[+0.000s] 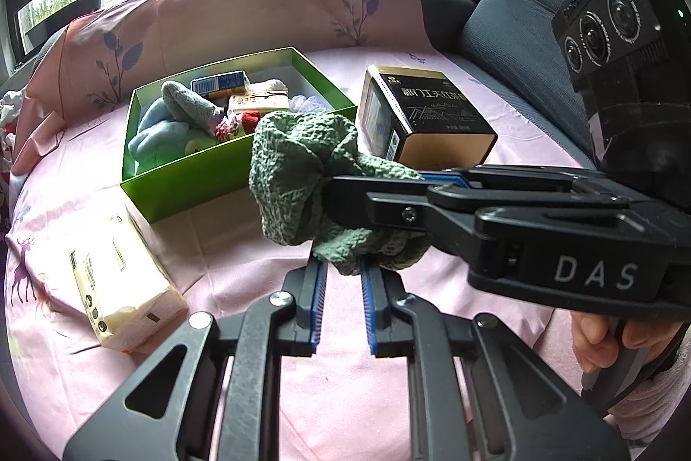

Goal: Organize soft objects
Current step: 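Carry the grey-green cloth with the left gripper over the green box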

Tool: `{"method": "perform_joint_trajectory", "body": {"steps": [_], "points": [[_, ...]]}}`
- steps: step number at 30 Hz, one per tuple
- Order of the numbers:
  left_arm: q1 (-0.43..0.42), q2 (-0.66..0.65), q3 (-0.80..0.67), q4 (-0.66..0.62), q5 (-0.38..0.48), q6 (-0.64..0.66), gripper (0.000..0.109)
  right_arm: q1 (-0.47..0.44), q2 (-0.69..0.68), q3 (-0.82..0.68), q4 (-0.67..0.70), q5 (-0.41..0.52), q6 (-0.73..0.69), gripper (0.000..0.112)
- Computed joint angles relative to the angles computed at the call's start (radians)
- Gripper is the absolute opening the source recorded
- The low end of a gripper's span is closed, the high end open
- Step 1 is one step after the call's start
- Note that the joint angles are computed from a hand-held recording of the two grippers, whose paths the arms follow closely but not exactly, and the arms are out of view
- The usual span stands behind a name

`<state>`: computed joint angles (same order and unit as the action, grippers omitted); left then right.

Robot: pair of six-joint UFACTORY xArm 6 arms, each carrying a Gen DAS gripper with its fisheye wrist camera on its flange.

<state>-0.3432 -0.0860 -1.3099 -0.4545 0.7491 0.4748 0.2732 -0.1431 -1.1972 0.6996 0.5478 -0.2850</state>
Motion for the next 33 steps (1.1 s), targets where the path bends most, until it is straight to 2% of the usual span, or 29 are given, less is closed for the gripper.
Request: {"method": "perform_joint_trajectory", "body": {"steps": [17, 33], "points": [[0.008, 0.079, -0.127, 0.01, 0.004, -0.003, 0.014, -0.01, 0.064, -0.109, -0.028, -0.013, 0.006, 0.014], [0.022, 0.188, -0.275, 0.009, 0.042, -0.012, 0.014, -0.034, 0.167, -0.248, -0.053, 0.017, 0.007, 0.014]]}}
